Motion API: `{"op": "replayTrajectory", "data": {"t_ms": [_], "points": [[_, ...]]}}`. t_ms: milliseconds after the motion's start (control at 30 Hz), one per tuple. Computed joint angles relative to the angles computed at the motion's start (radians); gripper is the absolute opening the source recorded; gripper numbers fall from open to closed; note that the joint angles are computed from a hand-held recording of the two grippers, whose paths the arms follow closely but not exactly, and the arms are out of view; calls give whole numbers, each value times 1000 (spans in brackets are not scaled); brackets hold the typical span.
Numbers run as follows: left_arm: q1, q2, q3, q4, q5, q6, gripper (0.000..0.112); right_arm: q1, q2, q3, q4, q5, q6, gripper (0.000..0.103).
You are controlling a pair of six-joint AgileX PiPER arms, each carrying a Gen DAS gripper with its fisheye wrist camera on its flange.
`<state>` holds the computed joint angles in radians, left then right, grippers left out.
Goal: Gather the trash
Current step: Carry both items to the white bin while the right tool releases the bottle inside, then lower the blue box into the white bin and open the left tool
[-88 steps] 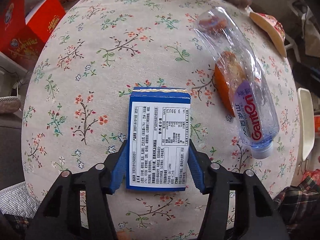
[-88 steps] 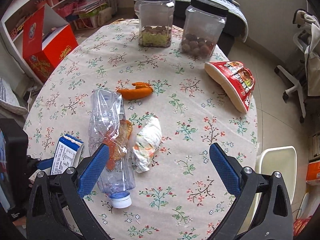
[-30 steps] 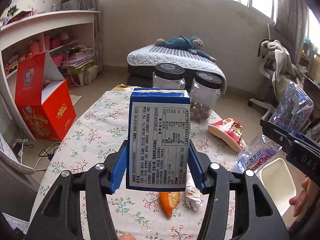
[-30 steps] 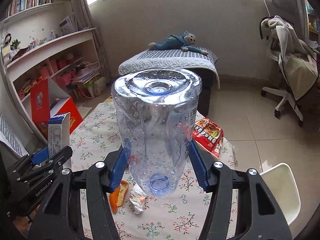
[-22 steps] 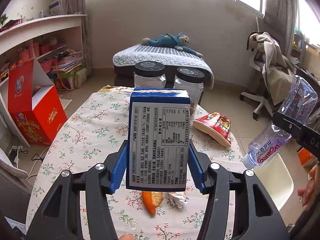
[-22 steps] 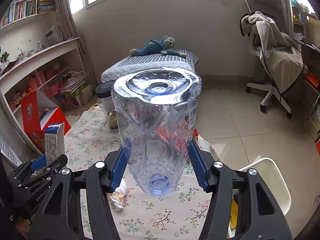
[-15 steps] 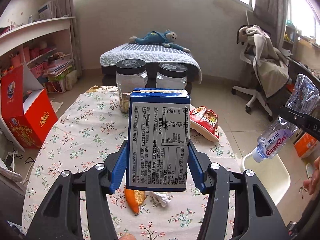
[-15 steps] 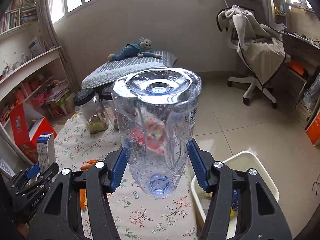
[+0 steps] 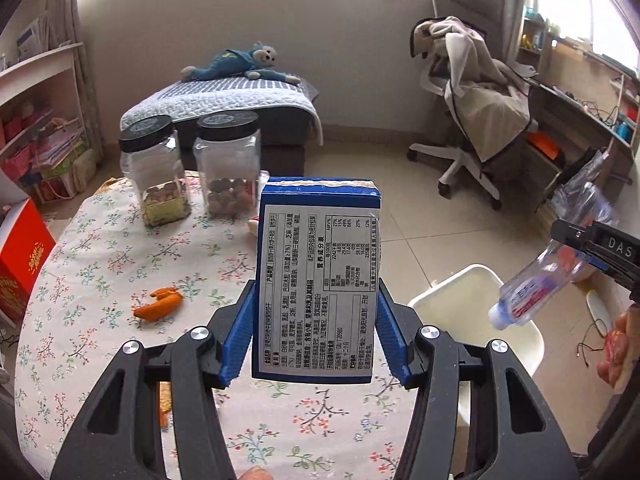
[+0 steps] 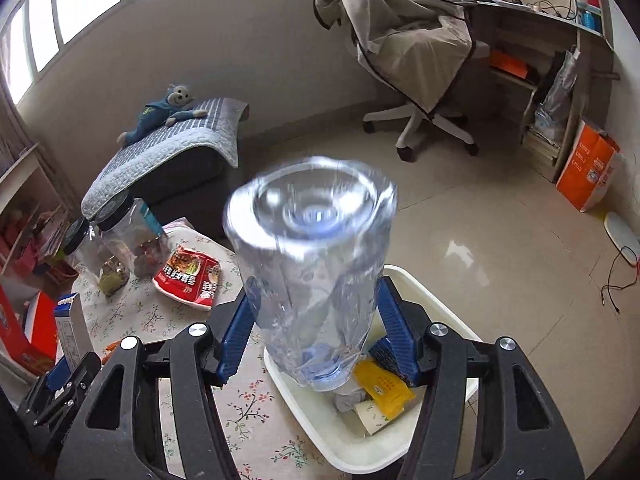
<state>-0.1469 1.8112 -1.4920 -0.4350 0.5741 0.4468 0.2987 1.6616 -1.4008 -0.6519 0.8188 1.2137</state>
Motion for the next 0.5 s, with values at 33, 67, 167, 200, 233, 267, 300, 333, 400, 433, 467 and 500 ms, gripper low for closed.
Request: {"op": "replayTrajectory", "data": {"t_ms": [33, 67, 167, 200, 233, 267, 300, 333, 400, 433, 467, 500], "points": [[-20, 6, -11, 6, 7, -13, 55, -2, -13, 15, -27, 7, 37, 74], [-40, 14, -25, 13, 14, -27, 55, -14, -31, 38, -49, 0, 62, 79], [-103, 40, -67, 37, 32, -73, 55, -38, -67, 74, -89, 1, 113, 83], [-121, 49, -80, 41, 40, -84, 55, -46, -77, 84, -103, 3, 136, 85], [-141, 58, -94, 47, 47, -96, 55, -57, -88, 96, -113, 1, 155, 88], [-159, 65, -103, 54, 51, -108, 55, -64, -98, 107, -123, 0, 175, 89], [-177, 73, -115, 59, 56, -119, 55, -74, -106, 114, -129, -1, 186, 89], [-194, 81, -126, 64, 61, -128, 55, -82, -113, 122, -137, 0, 198, 89], [-227, 97, -148, 75, 71, -149, 55, -102, -131, 141, -151, -3, 219, 90], [-241, 105, -159, 78, 78, -155, 55, -110, -138, 150, -156, -5, 230, 91], [-254, 113, -172, 81, 84, -163, 55, -119, -146, 159, -160, -8, 238, 91], [-267, 121, -183, 82, 91, -171, 55, -126, -154, 168, -166, -8, 245, 91]]}}
